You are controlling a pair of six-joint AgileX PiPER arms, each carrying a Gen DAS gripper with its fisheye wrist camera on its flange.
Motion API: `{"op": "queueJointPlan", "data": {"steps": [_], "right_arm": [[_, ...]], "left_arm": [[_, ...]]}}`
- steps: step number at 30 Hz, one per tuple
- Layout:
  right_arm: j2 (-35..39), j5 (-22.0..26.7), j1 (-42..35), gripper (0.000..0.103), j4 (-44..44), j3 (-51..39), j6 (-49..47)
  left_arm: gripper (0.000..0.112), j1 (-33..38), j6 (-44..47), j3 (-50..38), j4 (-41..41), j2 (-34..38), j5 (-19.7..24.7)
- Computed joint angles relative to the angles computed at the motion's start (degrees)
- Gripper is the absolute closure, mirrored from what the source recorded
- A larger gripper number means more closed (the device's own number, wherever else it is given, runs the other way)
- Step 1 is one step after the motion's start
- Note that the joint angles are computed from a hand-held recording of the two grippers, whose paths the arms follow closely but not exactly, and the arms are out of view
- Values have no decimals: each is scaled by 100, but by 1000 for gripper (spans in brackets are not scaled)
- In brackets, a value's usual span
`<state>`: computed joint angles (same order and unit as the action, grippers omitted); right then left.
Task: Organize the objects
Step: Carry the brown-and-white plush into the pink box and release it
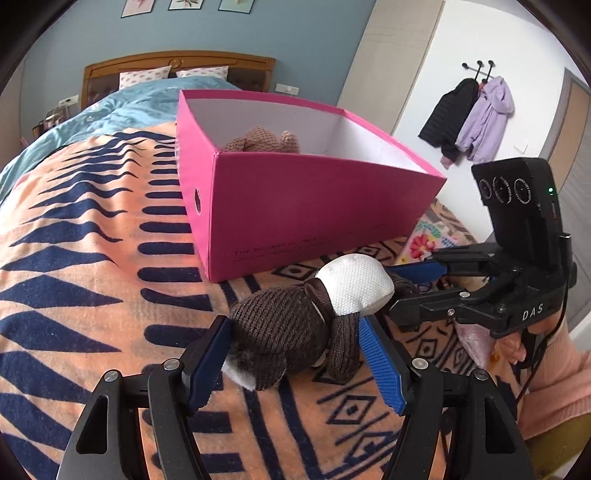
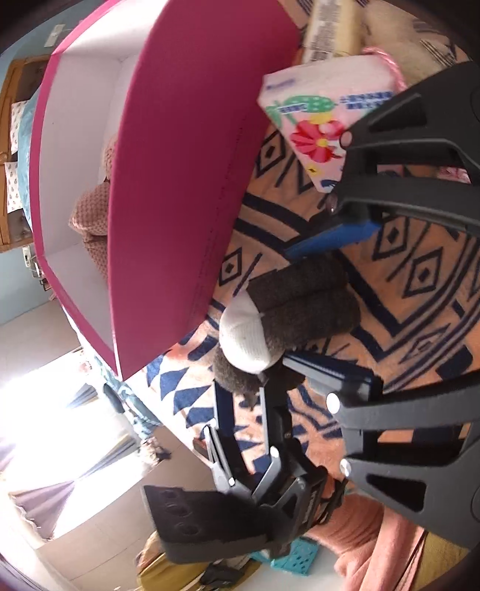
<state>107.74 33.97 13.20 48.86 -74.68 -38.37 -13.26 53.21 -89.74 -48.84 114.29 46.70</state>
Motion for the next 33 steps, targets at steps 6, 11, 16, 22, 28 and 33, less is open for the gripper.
{"op": "queueJointPlan", "data": {"steps": [6,11,16,22,28,33], "right_arm": [[58,3,-15,44,658,-64,-128],[273,82,-62,40,897,-274,2],[387,69,-2,56,1148,-274,-264],[-10,-220,120,57,858,25,-326],[-758,-276,29,57,772,495,-516],[-1320,-277,-84,57,641,621,-559]], "left_arm": [[40,166,-159,-158,-51,126,111],[39,231,-318,-481,-25,393,394],[44,237,-352,-532,-114,521,575],[46,126,-296,-247,-189,231,388],[46,2,-12,16,-427,-233,303],[46,-92,-2,-272,-445,-496,365]]}}
